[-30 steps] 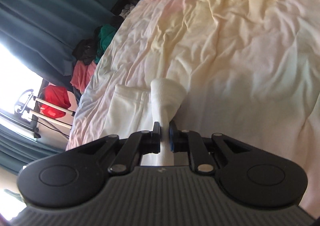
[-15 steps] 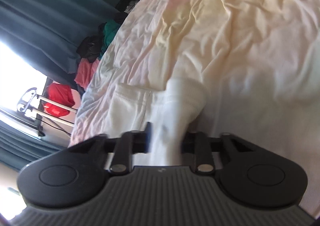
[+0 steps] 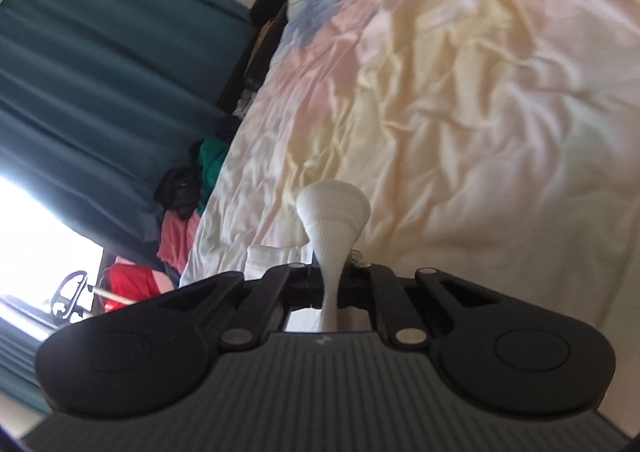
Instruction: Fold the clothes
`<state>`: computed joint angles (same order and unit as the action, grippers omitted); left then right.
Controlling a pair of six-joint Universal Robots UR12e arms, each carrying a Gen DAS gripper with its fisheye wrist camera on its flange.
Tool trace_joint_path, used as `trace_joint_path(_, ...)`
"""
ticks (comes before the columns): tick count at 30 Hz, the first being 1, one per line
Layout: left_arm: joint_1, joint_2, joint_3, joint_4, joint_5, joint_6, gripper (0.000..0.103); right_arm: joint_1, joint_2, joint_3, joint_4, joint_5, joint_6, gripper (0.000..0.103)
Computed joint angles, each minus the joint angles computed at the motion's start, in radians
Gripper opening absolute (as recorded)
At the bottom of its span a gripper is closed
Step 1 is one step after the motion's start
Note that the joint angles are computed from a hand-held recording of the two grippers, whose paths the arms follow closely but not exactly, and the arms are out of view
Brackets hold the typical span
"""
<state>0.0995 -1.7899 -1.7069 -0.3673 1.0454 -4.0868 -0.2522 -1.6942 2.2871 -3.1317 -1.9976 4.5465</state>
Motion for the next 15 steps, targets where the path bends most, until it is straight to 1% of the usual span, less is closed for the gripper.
trace_joint_path(2, 0.0, 0.023, 0.003, -0.066, 0.019, 0.109, 0.012, 0.008, -0.022, -0.004, 0.097, -0.02, 0.037, 0.005)
trace_joint_path(3, 0.001, 0.029, 0.004, -0.109, 0.035, 0.165, 0.012, 0.008, -0.027, -0.009, 0.14, -0.012, 0.034, 0.005)
trace_joint_path(5, -0.004, 0.027, 0.01, -0.18, 0.059, 0.251, 0.014, 0.005, -0.029, -0.021, 0.221, 0.014, 0.013, 0.006)
trace_joint_path(6, -0.004, 0.023, 0.019, -0.227, 0.068, 0.303, 0.018, 0.006, -0.031, -0.026, 0.257, 0.019, -0.001, 0.008)
trace_joint_path(7, -0.001, 0.023, 0.022, -0.256, 0.08, 0.356, 0.021, 0.008, -0.032, -0.032, 0.292, 0.022, -0.016, 0.01)
trace_joint_path(8, 0.0, 0.024, 0.024, -0.283, 0.094, 0.408, 0.023, 0.009, -0.032, -0.033, 0.296, 0.024, -0.019, 0.01)
trace_joint_path(9, -0.006, 0.031, 0.018, -0.279, 0.116, 0.44, 0.03, 0.015, -0.036, -0.042, 0.317, 0.012, -0.027, 0.011)
trace_joint_path(10, -0.012, 0.038, 0.017, -0.288, 0.141, 0.477, 0.042, 0.022, -0.039, -0.054, 0.345, -0.005, -0.037, 0.021)
trace_joint_path(11, -0.019, 0.045, 0.017, -0.296, 0.166, 0.514, 0.049, 0.03, -0.043, -0.065, 0.373, -0.021, -0.047, 0.039)
trace_joint_path(12, -0.026, 0.054, 0.017, -0.307, 0.19, 0.558, 0.061, 0.038, -0.046, -0.077, 0.401, -0.038, -0.056, 0.049)
trace_joint_path(13, -0.034, 0.062, 0.017, -0.317, 0.216, 0.603, 0.069, 0.056, -0.044, -0.09, 0.406, -0.083, -0.072, 0.068)
trace_joint_path(14, -0.051, 0.074, 0.014, -0.316, 0.266, 0.646, 0.074, 0.078, -0.04, -0.102, 0.401, -0.138, -0.092, 0.076)
trace_joint_path(15, -0.072, 0.084, 0.007, -0.294, 0.328, 0.691, 0.083, 0.098, -0.034, -0.114, 0.395, -0.192, -0.114, 0.076)
